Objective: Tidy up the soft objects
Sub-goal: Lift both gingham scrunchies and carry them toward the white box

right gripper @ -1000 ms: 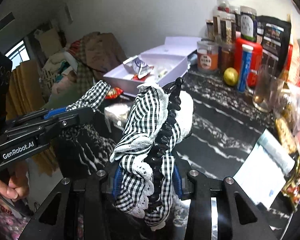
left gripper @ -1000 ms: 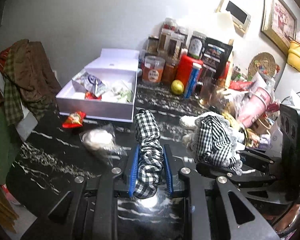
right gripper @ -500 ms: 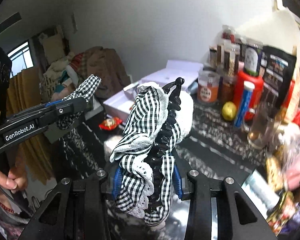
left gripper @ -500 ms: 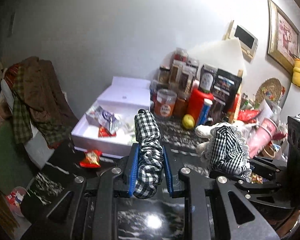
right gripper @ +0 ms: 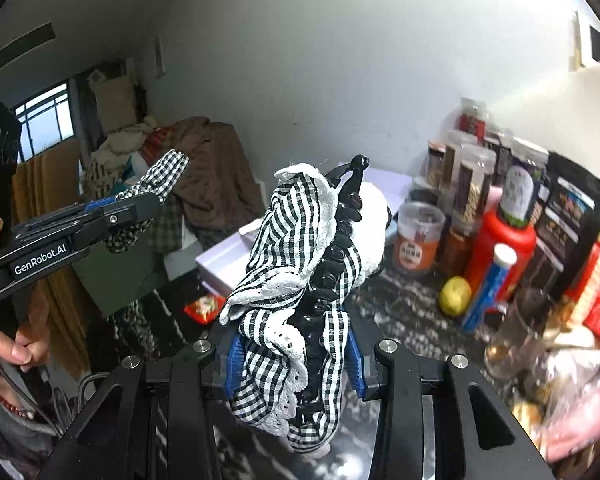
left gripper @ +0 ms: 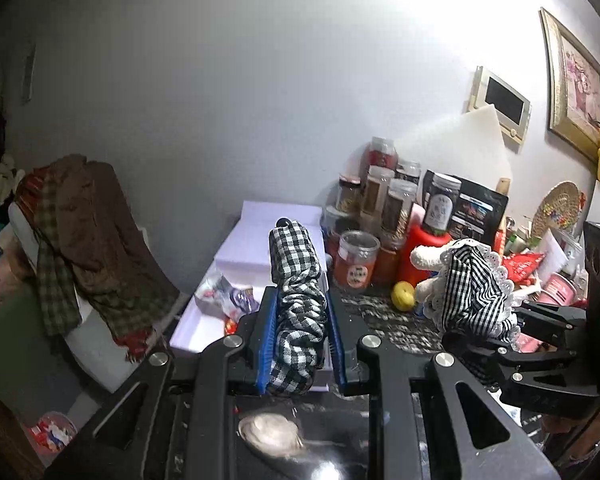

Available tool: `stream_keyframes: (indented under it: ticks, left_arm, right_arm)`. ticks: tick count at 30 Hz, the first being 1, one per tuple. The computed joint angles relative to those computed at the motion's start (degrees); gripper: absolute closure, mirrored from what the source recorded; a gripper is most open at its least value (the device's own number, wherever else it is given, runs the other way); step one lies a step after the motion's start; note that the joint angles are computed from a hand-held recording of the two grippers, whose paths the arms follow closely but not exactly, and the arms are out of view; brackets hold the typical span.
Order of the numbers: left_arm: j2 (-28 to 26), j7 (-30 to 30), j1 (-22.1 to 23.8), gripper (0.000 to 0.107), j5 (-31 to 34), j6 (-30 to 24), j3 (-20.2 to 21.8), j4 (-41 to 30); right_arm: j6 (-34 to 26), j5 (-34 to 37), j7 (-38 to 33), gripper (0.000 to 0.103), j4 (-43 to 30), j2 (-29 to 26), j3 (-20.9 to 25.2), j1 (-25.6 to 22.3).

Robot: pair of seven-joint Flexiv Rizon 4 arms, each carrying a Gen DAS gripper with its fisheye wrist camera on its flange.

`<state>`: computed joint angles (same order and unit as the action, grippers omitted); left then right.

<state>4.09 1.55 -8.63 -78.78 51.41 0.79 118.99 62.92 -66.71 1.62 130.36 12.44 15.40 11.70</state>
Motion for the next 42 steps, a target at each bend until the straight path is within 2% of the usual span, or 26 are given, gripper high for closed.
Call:
stream_keyframes:
  ticks: [13,22,25,31,37,42]
  left_arm:
    - [-9.64,-1.07,0.52,0.084,-1.21,3.56,-3.91,-9.91]
    - [-17.24,-1.63,0.53,0.084,-0.64,8.26,-7.81,-17.71]
    - [-19.85,-3.91,0.85,0.084,1.69,9.17,-8.95,-20.28]
    - [-25.89,-11.11,2.18,0.084,11.18,9.28,-11.06,-26.07]
    - [-30.26,-16.11,3.49,0.084,18.10,11.52,-13.47,-29.87]
    - [-33.52,-21.38,4.20,0.084,25.09,12.37,-14.33,-32.74]
  right_arm:
    - [7.67,-8.43,0.35,0.063,-6.82,-8.74,-6.32,-3.26]
    - [11.28,-13.26,1.98,0.063,-11.03,-13.42,-9.75,-4.85]
    - [12.31,-13.74,1.88,0.063,-12.59,-15.21,-10.76,-5.14]
    - [14.95,-13.97,2.57,0.063,-15.34,-18.82,-12.52,-5.51]
    - [17.52,-10.62,-0.54,0.063,-17.95,-22.69,-14.10,-4.73]
    - [17.64,-5.18,-4.64,0.062,-19.73,-25.38,-15.32,-2.70]
